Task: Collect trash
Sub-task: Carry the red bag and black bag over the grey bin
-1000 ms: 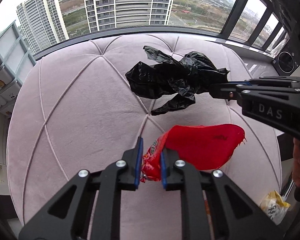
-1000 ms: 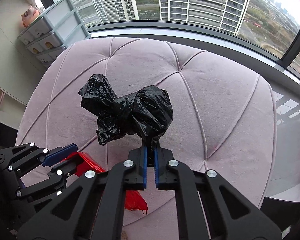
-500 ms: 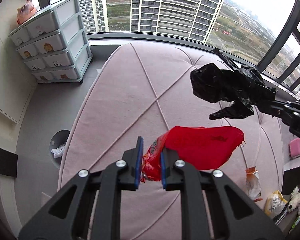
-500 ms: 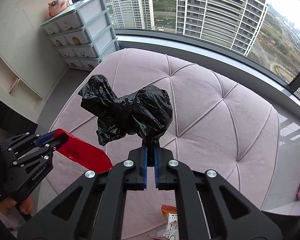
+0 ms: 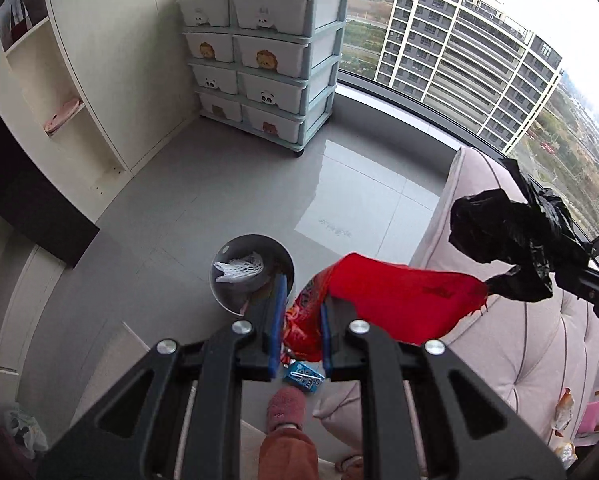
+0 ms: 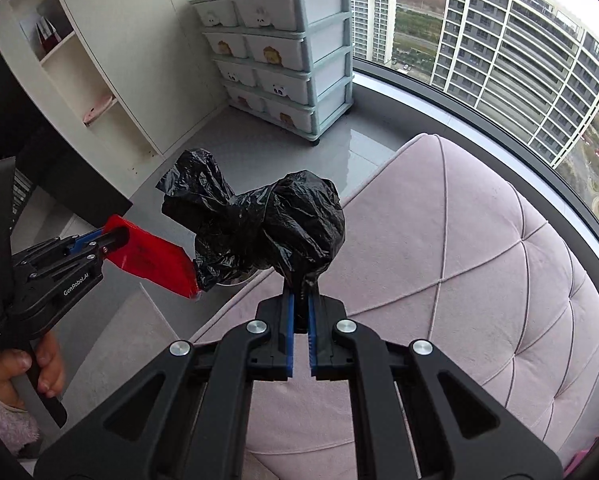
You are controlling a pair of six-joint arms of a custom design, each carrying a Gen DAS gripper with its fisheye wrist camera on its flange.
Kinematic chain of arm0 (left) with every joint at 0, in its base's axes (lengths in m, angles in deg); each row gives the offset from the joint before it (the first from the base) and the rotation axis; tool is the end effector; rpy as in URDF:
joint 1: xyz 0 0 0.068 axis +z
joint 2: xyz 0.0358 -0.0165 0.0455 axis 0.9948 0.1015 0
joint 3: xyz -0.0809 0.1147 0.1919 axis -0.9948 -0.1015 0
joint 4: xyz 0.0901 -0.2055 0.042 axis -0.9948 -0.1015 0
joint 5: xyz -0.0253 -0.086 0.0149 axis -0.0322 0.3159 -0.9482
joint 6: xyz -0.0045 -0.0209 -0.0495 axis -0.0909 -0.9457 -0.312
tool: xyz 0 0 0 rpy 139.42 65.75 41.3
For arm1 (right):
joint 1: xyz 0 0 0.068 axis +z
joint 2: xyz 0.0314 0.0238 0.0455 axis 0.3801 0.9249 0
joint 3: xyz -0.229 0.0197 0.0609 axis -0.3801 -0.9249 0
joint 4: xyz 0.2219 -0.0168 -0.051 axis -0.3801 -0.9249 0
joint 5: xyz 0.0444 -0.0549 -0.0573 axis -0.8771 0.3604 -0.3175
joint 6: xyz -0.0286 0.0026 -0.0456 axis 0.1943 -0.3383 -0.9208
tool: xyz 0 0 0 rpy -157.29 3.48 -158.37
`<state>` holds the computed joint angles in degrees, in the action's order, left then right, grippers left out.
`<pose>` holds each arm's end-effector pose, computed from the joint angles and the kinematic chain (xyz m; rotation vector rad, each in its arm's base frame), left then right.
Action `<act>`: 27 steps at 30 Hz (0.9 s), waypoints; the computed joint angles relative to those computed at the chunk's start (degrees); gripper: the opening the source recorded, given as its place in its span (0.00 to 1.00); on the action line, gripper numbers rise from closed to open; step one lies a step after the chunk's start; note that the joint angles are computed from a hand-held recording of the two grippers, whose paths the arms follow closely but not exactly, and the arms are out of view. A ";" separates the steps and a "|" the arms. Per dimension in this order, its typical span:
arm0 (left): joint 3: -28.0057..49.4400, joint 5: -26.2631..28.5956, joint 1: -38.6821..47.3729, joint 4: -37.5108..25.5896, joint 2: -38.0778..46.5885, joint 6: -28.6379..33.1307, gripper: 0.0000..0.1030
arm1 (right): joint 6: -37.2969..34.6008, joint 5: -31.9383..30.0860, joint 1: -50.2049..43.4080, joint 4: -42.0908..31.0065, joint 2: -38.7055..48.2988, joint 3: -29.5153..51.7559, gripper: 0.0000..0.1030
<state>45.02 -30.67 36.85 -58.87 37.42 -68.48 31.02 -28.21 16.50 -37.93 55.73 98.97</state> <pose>0.2006 -0.1997 0.3093 -0.1119 2.6495 -0.0390 0.1797 -0.0094 0.3377 -0.2738 2.6673 0.2329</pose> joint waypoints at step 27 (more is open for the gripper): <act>-45.40 10.35 45.57 34.26 -11.11 20.98 0.15 | 25.01 13.89 43.47 30.49 59.07 15.71 0.29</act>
<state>-0.37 -20.32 82.42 -24.61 26.31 -47.51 56.02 -14.32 59.97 -7.43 114.80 114.68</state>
